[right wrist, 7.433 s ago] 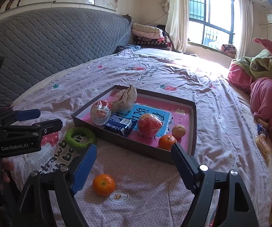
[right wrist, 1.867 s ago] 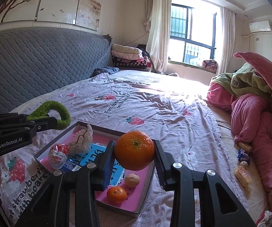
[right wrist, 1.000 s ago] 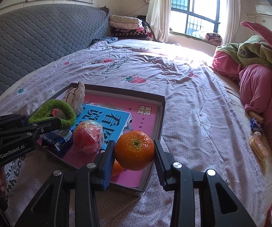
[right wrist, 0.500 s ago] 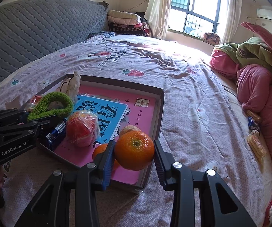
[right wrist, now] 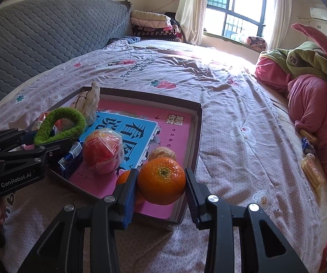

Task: Organize objects
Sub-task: 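Lower the green ring onto the snack package and open the left tool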

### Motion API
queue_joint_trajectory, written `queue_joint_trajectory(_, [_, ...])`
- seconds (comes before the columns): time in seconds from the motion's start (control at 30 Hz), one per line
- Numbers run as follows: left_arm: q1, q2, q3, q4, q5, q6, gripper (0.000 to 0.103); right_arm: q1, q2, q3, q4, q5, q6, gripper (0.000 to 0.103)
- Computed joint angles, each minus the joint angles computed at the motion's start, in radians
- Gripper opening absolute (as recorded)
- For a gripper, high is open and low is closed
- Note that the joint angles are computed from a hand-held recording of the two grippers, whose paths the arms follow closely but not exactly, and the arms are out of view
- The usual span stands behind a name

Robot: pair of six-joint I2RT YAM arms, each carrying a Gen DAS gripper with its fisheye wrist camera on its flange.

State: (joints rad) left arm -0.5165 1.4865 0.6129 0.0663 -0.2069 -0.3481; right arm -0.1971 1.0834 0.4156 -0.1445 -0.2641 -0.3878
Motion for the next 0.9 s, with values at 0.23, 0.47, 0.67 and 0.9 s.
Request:
queue_joint_trajectory(0.23, [0.019, -0.004, -0.001, -0.014, 0.025, 0.002, 0.067, -0.007, 0.000, 0.000, -0.006, -0.022, 0.000, 0.040])
queue_joint_trajectory(0.47, [0.021, -0.004, 0.003, -0.022, 0.012, 0.007, 0.074, -0.014, -0.008, -0.007, -0.014, -0.029, -0.001, 0.040])
queue_joint_trajectory(0.67, [0.005, -0.032, -0.008, -0.019, -0.031, 0.012, 0.075, -0.025, -0.017, -0.013, -0.018, -0.035, -0.002, 0.040])
queue_joint_trajectory(0.9, [0.014, -0.095, -0.033, -0.018, -0.036, 0.006, 0.076, -0.043, -0.006, -0.010, -0.017, -0.049, -0.004, 0.040])
